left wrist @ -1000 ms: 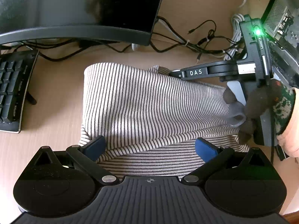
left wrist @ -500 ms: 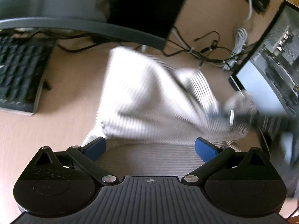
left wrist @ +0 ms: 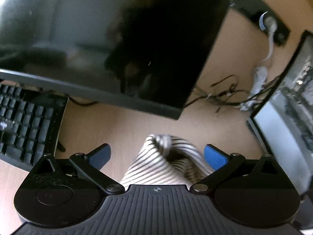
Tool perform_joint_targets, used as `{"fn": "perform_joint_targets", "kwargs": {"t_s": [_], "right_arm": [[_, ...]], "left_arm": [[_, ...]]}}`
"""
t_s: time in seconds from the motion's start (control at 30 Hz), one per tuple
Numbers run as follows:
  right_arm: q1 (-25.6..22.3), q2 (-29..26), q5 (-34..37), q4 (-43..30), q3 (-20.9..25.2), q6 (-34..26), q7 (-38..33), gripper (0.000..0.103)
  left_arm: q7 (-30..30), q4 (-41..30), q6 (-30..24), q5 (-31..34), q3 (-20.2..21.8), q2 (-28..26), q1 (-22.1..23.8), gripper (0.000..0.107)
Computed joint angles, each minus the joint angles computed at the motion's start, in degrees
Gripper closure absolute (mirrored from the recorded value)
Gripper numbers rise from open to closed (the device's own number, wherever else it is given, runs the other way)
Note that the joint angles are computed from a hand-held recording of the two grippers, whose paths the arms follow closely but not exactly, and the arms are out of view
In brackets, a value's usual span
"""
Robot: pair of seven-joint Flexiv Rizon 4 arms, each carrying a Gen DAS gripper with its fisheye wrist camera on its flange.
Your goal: Fold clothes
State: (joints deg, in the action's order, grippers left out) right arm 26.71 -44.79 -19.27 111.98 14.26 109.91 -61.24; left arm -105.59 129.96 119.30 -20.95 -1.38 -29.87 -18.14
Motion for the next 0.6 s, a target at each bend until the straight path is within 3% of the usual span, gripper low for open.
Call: {"fn": "perform_joint_targets", "kwargs": {"t_s": [0.03, 0.07, 0.1, 0.23, 0.33, 0.53, 0.6], "right_arm": [[0.0, 0.0, 0.1, -0.1, -0.1, 0.0, 0.0, 0.101], [0.0, 0.0, 0.2, 0.0, -0.2, 0.2, 0.0, 0.101], [-0.1, 0.1, 0.3, 0.2, -0.3, 0.5, -0.1, 0.101], [0.9, 1.4, 1.9, 1.5, -1.5, 1.2, 0.2, 0.101], [6.1, 3.9, 5.2, 3.1, -6.6, 1.7, -1.4, 0.099], [20.5, 7.7, 20.2, 5.1, -19.3, 11.3, -10.5, 0.07], [23.2, 7.2, 24.8, 3.5, -22.1, 11.5, -13.1, 0.051]], "left_arm": [[-2.7, 0.3, -0.1, 3.6, -1.0, -0.2, 2.2, 0.017], [-4.6, 1.2, 0.6, 7.0, -3.9, -0.3, 6.0, 0.043], [-5.7, 1.9, 0.8, 8.5, -6.2, -0.3, 8.7, 0.045], [-7.1, 3.9, 1.7, 11.8, -5.7, 0.7, 9.5, 0.045], [-7.0, 5.4, 1.1, 12.1, -4.9, 1.7, 8.2, 0.045], [-11.5, 6.9, 2.2, 13.7, -6.1, 0.9, 9.3, 0.04], [-12.1, 7.0, 2.1, 14.3, -6.0, 1.0, 9.6, 0.036]]}}
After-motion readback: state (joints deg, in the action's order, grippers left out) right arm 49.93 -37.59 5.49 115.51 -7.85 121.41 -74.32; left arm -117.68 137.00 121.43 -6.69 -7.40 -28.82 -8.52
